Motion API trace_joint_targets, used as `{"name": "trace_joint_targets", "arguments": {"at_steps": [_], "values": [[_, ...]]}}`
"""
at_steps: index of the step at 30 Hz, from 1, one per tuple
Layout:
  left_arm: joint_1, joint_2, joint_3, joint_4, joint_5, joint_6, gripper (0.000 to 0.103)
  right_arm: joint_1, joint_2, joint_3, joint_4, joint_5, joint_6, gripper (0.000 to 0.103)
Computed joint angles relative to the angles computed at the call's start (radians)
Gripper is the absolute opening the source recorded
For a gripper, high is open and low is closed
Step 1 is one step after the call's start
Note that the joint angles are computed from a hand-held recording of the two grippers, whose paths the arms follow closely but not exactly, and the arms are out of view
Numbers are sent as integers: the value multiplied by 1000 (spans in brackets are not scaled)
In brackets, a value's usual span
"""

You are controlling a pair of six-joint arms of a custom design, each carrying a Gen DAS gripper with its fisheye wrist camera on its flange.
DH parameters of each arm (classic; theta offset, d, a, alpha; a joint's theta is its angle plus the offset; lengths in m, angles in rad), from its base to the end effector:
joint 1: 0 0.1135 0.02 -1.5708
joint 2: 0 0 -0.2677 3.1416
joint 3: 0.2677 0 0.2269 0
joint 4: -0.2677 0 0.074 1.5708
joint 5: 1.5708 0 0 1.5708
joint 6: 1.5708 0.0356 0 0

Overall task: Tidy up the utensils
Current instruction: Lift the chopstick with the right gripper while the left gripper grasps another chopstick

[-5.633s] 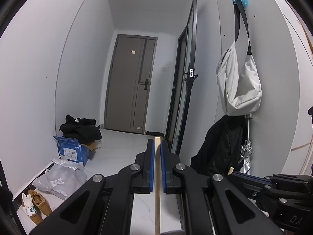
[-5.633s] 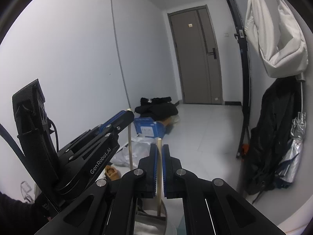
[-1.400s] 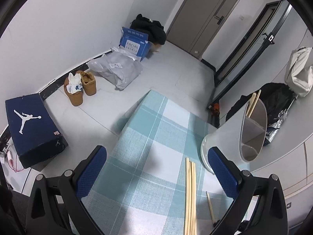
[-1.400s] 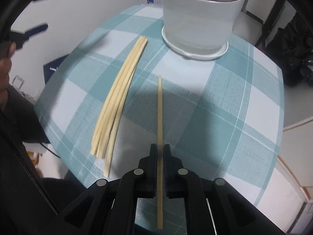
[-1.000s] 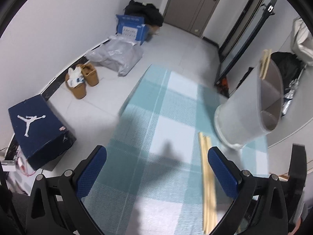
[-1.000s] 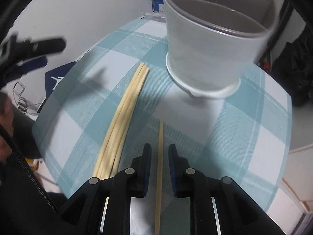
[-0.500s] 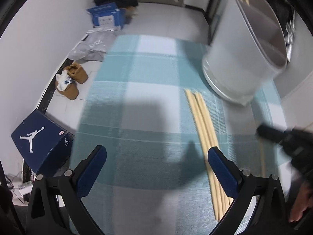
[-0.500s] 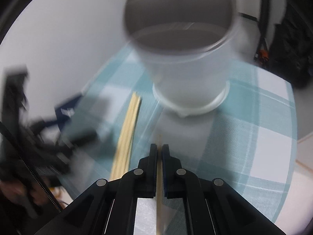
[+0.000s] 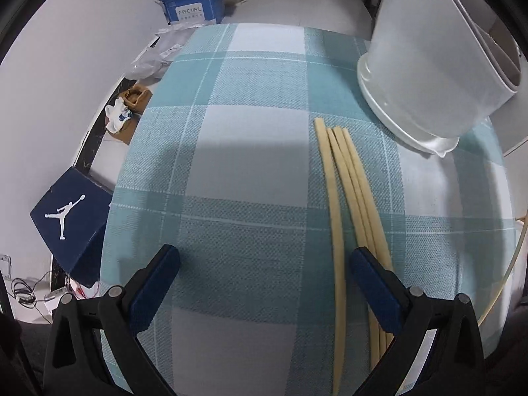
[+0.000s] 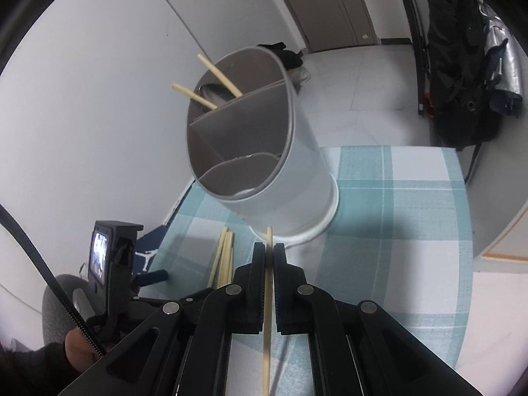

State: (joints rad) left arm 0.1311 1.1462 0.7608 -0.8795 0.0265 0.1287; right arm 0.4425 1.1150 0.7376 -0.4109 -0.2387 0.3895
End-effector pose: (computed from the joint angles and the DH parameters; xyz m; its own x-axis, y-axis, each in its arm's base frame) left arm 0.1667 0.0210 0.2263 -0.9533 0.0037 -0.3019 -0.0004 0.9999 0.0136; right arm 0.1810 0.0951 0.2520 -0.8080 0.0254 -0.5886 -0.2809 0.8616 0.4228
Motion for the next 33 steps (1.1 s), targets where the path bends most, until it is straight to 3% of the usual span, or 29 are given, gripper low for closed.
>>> {"name": "trace_joint_targets", "arguments": {"at_steps": [10, 22, 27, 30, 32, 33], "values": [[32, 70, 43, 7, -25, -22, 102, -21, -65, -31, 21, -19, -14, 4], [-68, 190, 121, 98, -105, -51, 100, -119, -120, -42, 14, -98, -39, 4], [-86, 234, 178, 94, -84, -41, 75, -166, -118, -45, 12, -143, -62, 4], [-101, 256, 213, 69, -57, -32, 45, -175, -118, -42, 6, -155, -66, 4], [-90, 272, 230, 50, -13, -21, 19, -174, -116, -37, 4, -156, -68, 4], [-92, 277, 237, 40, -1, -25, 15, -173, -118, -37, 4, -156, -67, 4]]}}
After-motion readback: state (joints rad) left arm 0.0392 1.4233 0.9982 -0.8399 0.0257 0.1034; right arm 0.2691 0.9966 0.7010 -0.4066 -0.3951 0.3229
